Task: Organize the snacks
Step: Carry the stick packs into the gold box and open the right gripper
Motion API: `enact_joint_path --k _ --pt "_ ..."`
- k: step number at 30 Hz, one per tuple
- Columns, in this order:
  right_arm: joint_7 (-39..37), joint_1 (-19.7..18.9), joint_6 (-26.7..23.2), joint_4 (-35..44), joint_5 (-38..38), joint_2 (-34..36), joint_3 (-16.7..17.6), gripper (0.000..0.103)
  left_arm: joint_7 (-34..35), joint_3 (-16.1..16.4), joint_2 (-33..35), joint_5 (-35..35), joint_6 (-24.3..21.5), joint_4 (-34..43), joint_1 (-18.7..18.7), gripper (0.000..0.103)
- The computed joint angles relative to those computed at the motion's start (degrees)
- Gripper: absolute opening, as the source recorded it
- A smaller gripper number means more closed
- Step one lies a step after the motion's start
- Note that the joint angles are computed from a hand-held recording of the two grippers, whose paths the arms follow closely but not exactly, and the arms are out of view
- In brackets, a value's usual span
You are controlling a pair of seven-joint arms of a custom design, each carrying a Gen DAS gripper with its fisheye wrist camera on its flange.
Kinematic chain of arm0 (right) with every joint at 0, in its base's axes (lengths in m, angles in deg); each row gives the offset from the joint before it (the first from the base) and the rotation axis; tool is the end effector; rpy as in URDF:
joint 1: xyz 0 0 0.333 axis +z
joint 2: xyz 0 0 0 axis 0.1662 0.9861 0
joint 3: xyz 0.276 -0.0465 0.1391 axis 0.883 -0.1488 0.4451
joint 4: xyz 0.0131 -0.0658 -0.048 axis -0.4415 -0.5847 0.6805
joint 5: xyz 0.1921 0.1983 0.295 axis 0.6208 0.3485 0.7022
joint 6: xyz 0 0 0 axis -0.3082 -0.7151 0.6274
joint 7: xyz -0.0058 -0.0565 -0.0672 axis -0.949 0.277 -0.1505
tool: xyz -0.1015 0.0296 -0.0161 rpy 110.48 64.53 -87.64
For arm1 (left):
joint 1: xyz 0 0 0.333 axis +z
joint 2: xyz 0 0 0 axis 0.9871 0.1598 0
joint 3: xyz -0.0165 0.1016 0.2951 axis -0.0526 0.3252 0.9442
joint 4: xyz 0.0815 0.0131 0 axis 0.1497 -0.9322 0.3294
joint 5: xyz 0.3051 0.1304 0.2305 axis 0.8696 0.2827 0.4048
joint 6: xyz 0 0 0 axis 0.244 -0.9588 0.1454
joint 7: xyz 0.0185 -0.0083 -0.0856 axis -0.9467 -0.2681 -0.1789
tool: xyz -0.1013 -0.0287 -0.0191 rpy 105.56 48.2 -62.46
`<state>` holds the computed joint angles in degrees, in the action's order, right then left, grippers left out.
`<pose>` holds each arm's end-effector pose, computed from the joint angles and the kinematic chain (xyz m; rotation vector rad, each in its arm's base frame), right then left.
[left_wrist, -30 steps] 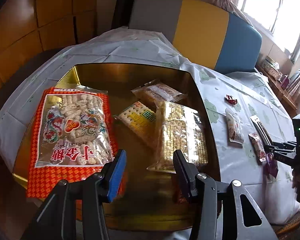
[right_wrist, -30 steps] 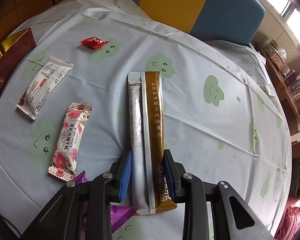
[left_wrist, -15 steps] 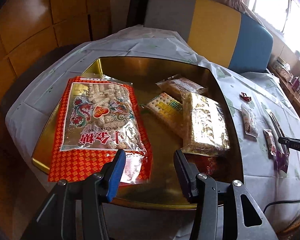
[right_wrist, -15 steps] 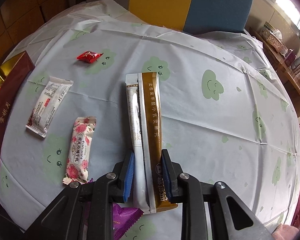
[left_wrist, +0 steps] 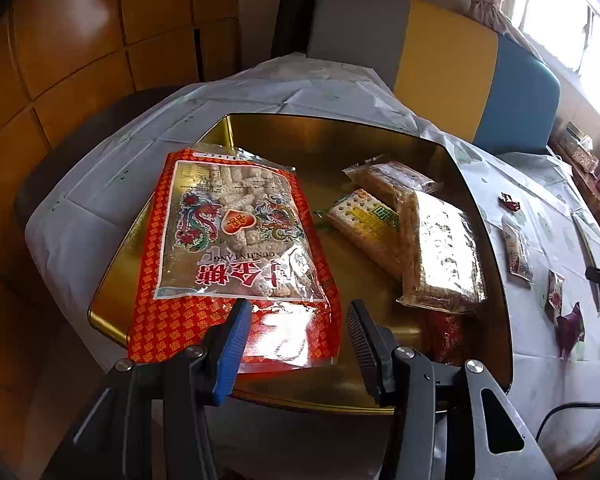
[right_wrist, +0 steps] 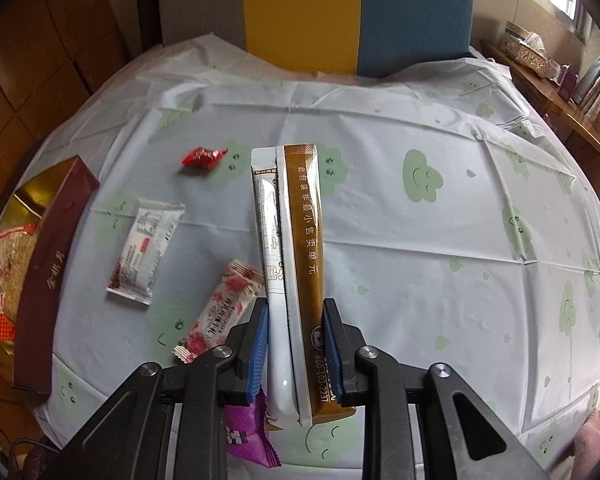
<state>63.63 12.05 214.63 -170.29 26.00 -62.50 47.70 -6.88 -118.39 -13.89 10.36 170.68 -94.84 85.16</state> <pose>0.5442 -0.0229 0.3561 -2.0140 1.6977 -0.3426 0.3637 -0.1666 0.3933 -2.1426 1.4408 -0.5390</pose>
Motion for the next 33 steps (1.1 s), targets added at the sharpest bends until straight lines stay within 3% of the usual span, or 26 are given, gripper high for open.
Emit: enact_joint_path --k 4,8,13,22,28,33 --pt "-6.39 1.05 -3.35 -0.62 10.95 -3.80 -0.56 0.026 -0.27 0.17 -0.08 -0.05 0.16 -0.22 0.04 0.051" --pt "-6.73 3.16 -4.95 -1.19 12.84 -5.58 -1.18 0.026 -0.60 0.22 -1.24 -0.14 0.10 -0.98 0.25 0.051" --pt "-9.98 5.22 -16.13 -1.20 18.62 -8.19 -2.61 0.026 -0.60 0.58 -2.64 -0.83 -0.35 -1.89 0.63 0.051" --pt "-11.31 9.56 -31.77 -0.07 30.13 -8.39 -0.90 0.026 -0.32 1.11 -4.93 -1.99 -1.32 -3.35 1.32 0.051" --pt "-9.72 11.92 -33.82 1.75 31.89 -6.37 2.44 0.027 -0.69 0.97 -6.29 -2.27 -1.48 -4.29 2.36 0.051" --pt "-8.41 14.23 -28.63 2.47 32.71 -3.79 4.89 0.035 -0.84 0.80 -6.50 -2.65 -1.92 -4.60 2.82 0.051"
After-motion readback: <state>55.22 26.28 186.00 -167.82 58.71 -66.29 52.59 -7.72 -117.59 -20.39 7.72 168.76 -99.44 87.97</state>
